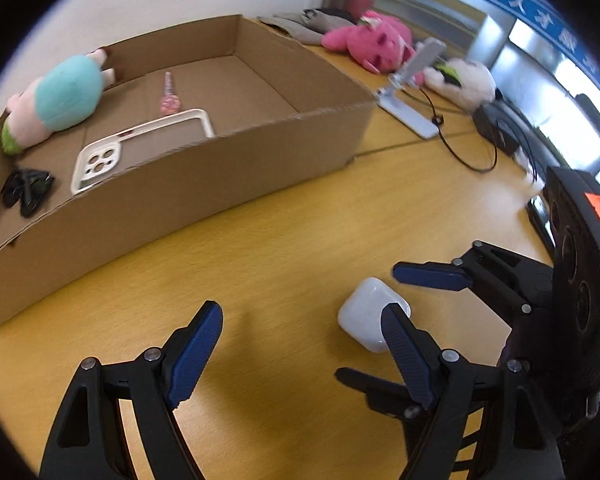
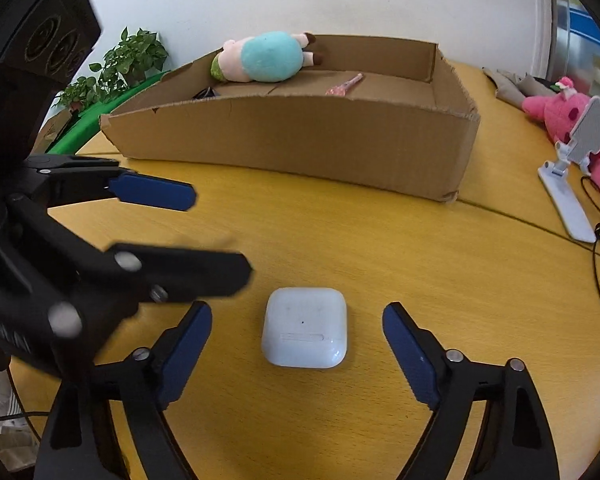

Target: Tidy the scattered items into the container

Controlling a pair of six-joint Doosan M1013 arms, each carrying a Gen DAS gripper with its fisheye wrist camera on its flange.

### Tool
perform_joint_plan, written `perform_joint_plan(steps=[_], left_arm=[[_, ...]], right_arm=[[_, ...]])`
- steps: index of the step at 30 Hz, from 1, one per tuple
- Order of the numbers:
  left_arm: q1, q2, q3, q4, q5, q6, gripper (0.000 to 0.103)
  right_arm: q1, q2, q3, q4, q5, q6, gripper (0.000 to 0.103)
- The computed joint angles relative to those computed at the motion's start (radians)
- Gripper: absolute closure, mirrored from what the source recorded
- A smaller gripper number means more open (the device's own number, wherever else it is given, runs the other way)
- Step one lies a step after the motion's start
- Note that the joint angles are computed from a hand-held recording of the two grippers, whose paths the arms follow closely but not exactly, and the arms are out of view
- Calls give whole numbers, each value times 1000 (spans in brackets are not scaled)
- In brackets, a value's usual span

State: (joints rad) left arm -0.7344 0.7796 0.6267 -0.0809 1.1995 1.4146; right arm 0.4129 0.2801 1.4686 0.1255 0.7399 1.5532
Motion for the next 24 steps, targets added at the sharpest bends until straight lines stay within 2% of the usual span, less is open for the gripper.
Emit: perform_joint_plan(steps=[5, 7, 9, 13, 15, 16, 24], left_arm=[[-1, 49, -71, -59, 78, 111, 27], [7, 62, -92, -97, 94, 132, 27], [14, 75, -113, -141, 117, 156, 30], [20, 85, -128, -190, 145, 204, 38], [23, 90, -139, -214, 164, 232, 54], [26, 96, -151, -232, 182, 242, 59], [19, 88, -151, -203, 191, 229, 59]], right_arm=[[13, -1, 11, -42, -16, -20, 24], [15, -3, 16, -59, -24, -17, 37], [12, -7, 23, -39, -37, -32, 46], [20, -17, 41, -64, -63, -38, 55], [22, -18, 43, -55, -64, -54, 55], [23, -17, 41, -54, -64, -60, 55], [25, -19, 43, -15, -76, -94, 55]])
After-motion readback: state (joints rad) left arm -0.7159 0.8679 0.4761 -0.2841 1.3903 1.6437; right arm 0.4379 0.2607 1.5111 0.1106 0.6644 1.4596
